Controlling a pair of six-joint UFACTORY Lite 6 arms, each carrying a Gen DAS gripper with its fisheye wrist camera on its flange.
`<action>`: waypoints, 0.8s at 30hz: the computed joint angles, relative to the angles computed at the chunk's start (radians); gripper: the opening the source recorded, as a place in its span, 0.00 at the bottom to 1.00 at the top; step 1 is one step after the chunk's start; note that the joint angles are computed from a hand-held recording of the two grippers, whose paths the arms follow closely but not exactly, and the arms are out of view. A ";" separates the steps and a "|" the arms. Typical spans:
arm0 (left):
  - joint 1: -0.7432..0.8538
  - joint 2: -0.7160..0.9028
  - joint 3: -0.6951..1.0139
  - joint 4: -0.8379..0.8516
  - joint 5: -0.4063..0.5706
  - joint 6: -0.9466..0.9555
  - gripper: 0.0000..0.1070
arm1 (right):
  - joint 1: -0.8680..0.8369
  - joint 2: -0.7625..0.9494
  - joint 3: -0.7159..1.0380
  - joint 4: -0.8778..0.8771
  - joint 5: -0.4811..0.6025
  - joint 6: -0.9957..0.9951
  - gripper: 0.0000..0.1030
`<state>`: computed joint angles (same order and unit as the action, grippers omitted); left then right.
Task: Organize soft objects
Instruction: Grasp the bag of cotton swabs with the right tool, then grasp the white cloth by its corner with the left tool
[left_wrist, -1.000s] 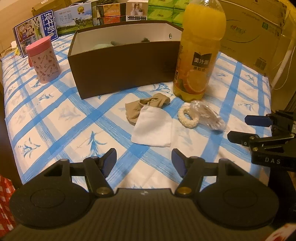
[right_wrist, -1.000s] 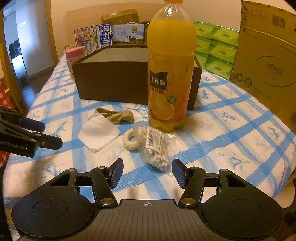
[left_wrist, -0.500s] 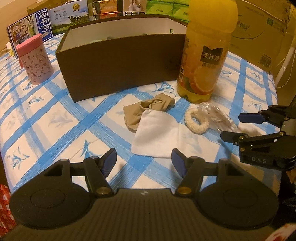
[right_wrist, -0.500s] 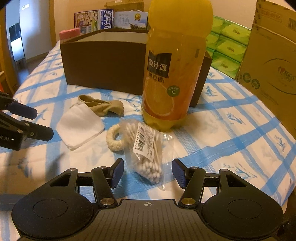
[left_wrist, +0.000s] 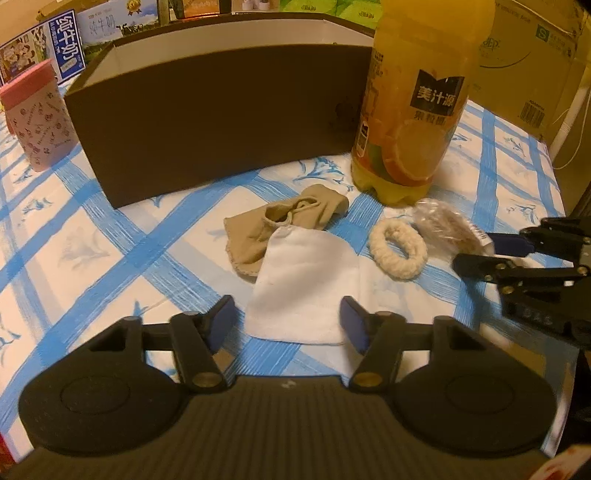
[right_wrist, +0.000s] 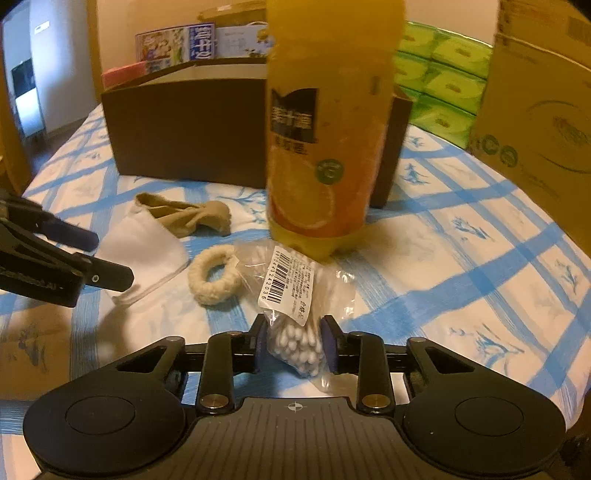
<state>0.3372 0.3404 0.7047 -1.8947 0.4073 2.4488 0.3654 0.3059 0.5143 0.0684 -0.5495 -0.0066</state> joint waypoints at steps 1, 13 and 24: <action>0.002 0.014 0.009 0.014 0.007 -0.014 0.46 | -0.006 -0.012 -0.012 0.001 0.000 0.005 0.28; 0.118 -0.084 -0.075 0.390 0.099 -0.312 0.04 | 0.025 -0.213 -0.177 0.067 0.083 -0.005 0.27; 0.116 -0.079 -0.065 0.355 0.072 -0.322 0.38 | 0.082 -0.190 -0.172 0.147 0.074 -0.031 0.59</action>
